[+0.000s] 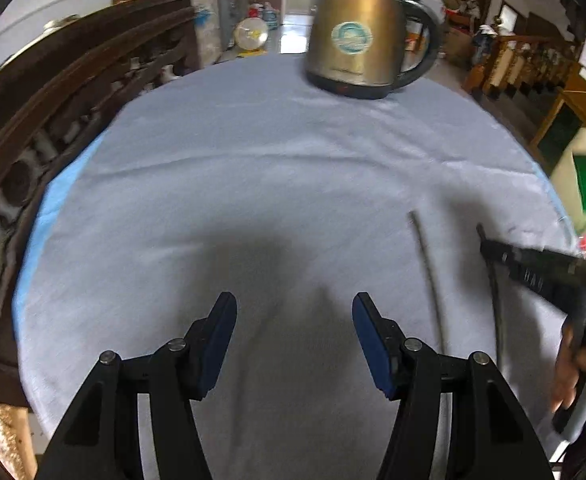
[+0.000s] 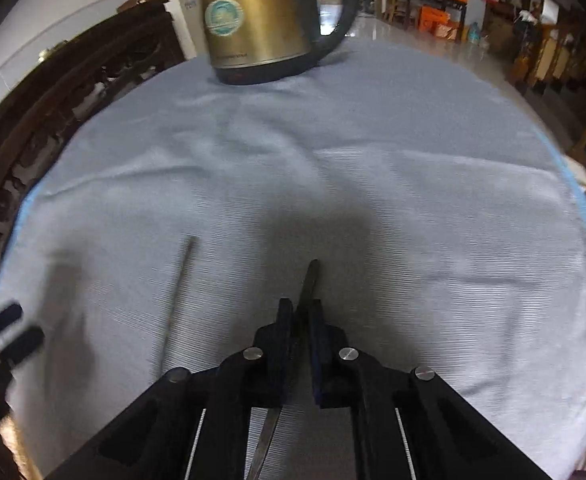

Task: Organize utensils
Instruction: 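Close right gripper on one chopstick while left gripper grasps the other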

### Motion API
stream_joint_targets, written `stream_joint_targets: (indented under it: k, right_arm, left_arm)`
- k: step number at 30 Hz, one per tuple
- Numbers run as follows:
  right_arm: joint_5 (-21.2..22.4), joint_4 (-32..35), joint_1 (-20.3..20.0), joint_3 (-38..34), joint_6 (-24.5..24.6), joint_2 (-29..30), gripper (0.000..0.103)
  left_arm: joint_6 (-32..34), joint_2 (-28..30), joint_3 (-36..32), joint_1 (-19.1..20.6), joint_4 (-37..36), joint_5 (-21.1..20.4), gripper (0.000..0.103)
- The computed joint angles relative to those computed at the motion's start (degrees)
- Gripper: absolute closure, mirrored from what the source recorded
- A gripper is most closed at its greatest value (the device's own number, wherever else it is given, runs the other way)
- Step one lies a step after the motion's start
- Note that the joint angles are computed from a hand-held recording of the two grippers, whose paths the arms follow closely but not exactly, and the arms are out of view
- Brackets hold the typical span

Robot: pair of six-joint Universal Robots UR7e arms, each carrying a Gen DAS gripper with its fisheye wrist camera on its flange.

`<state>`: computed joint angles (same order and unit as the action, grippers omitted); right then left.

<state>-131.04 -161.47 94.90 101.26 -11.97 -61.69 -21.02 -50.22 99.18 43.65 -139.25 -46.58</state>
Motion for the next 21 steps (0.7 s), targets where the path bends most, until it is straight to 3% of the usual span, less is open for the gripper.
stream_joint_targets:
  k: [8,13,19,21]
  right_arm:
    - [5.42,6.32,-3.05,0.41,3.86,-4.95,0.095]
    - [8.64,7.41,-4.18,0.63,4.56,-6.02,0.094]
    - [8.80,8.95,-4.22,0.25,4.62,-6.06,0.093]
    - [7.69,9.67,-3.73,-0.27,4.91,-5.59,0.092]
  left_arm:
    - [5.35,9.75,-12.39,0.88,3.34,-9.60,0.042]
    - [4.59,13.99,-18.24,1.27,10.86,-10.42,0.042]
    - [6.00,15.32,-18.69,1.55,10.04,-10.03,0.068]
    - [6.87,15.44,-18.79,1.80,9.18,-10.14,0.090]
